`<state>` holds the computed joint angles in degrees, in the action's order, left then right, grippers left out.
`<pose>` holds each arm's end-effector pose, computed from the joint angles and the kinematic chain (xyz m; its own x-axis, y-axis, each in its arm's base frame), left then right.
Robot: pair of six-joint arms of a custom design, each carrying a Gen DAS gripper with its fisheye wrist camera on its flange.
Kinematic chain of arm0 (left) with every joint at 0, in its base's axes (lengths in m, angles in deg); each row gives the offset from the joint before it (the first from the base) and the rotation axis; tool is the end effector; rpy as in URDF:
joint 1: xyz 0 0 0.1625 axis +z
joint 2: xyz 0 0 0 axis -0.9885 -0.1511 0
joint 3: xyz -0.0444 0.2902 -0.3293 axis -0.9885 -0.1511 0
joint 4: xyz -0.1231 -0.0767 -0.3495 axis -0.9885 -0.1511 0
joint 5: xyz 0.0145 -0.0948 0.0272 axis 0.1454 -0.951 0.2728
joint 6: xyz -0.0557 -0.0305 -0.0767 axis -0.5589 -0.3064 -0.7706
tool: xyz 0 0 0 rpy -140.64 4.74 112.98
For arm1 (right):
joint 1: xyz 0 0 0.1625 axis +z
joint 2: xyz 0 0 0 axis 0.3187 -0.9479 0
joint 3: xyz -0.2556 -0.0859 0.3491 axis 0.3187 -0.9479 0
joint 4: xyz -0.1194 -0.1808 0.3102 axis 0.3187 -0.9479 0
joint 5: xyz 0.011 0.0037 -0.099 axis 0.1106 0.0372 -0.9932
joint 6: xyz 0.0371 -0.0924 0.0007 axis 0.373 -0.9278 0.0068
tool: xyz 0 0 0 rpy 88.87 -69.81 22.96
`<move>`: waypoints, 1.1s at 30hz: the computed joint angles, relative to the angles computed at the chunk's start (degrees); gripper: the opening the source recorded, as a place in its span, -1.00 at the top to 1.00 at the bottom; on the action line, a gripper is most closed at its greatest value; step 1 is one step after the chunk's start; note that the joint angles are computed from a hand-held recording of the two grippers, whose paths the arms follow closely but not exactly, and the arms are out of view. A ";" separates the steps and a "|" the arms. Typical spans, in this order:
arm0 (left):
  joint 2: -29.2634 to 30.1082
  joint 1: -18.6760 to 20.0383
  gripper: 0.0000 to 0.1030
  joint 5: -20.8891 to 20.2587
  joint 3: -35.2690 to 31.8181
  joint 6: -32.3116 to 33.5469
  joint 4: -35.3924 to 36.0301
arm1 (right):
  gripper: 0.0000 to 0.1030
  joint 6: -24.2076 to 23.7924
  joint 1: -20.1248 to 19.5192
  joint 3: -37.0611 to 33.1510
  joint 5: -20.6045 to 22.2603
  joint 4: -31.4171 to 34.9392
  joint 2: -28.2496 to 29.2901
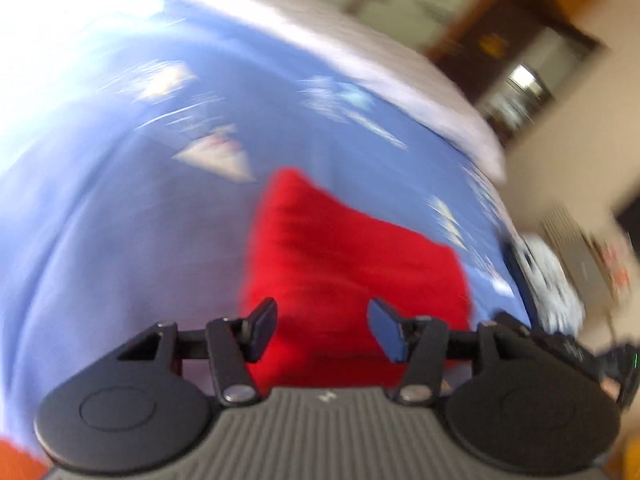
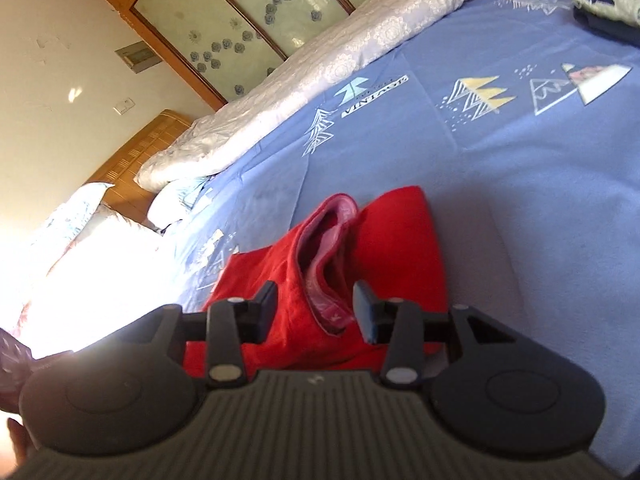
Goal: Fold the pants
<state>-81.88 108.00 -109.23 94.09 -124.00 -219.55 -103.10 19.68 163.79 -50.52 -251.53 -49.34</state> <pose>-0.2294 -0.3268 0.0161 -0.9802 0.0800 -0.1812 0.1690 0.8151 -0.5541 -0.0778 -0.3059 0.3140 -0.9974 0.0015 0.0719 -0.0557 0.6169 -0.7851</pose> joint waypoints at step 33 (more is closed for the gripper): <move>0.67 0.21 -0.17 -2.12 -4.04 2.63 2.30 | 0.05 -7.70 -14.56 1.64 8.95 9.85 -19.50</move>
